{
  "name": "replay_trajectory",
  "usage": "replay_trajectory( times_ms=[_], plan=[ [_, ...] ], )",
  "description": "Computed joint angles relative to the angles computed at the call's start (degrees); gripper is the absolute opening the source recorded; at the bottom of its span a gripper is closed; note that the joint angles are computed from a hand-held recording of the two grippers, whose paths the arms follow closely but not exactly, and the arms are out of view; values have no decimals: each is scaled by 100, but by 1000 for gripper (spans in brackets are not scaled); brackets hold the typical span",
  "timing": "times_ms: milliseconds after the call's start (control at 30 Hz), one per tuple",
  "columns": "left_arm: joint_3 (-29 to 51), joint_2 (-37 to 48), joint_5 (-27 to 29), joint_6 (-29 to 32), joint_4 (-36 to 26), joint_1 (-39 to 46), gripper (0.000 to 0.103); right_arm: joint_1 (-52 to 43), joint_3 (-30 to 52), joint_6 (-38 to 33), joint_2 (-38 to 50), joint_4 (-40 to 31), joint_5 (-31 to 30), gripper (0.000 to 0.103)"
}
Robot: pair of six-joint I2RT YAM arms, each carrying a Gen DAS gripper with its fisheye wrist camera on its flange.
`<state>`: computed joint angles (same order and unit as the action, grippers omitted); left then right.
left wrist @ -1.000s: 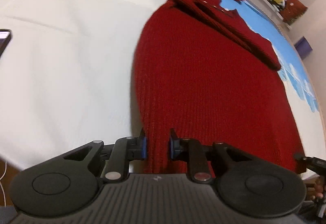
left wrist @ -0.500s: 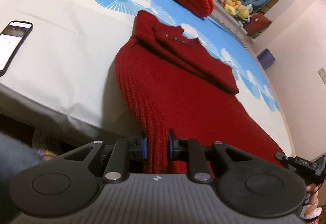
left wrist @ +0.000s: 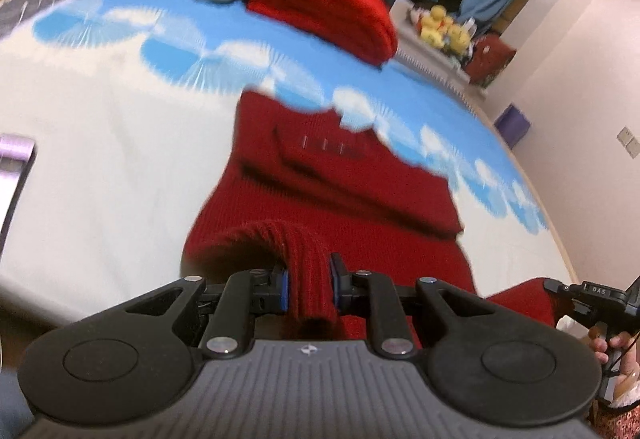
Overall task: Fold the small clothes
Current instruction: 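Close both tools on the sweater hem and lift it, then fold the hem over toward the collar with both tools and release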
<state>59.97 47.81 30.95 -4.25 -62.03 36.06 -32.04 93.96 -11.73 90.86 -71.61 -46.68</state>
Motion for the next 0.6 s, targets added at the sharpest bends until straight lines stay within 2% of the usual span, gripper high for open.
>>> replay_trajectory(
  times_ms=[133, 233, 367, 433, 467, 500, 533, 567, 600],
  plan=[
    [465, 942, -381, -709, 1060, -542, 20, 585, 613, 1236, 614, 926, 266, 11],
    [1024, 1982, -721, -1189, 1714, -941, 20, 1005, 1125, 2289, 1288, 1606, 625, 11],
    [2279, 3912, -1627, -1719, 2329, -1364, 20, 1579, 2398, 3960, 2738, 2151, 1394, 11],
    [2975, 5002, -1878, -2110, 2579, -1415, 21, 1828, 3153, 4840, 3608, 2458, 1704, 12],
    [3412, 5591, -2056, -2205, 2618, -1448, 27, 1908, 3500, 5132, 4000, 2516, 1805, 18],
    [3815, 6051, -2259, -2228, 2533, -1484, 37, 1997, 4048, 5345, 4438, 2296, 2066, 23],
    [4238, 6453, -2562, -2218, 2277, -1541, 44, 2088, 4308, 5421, 4715, 2199, 2405, 49],
    [4378, 6644, -2966, -2222, 2206, -1609, 64, 2122, 4279, 5410, 4770, 2199, 2537, 73],
    [4229, 6629, -3245, -2152, 2366, -1641, 87, 2098, 3963, 5385, 4678, 2402, 2473, 78]
  ],
)
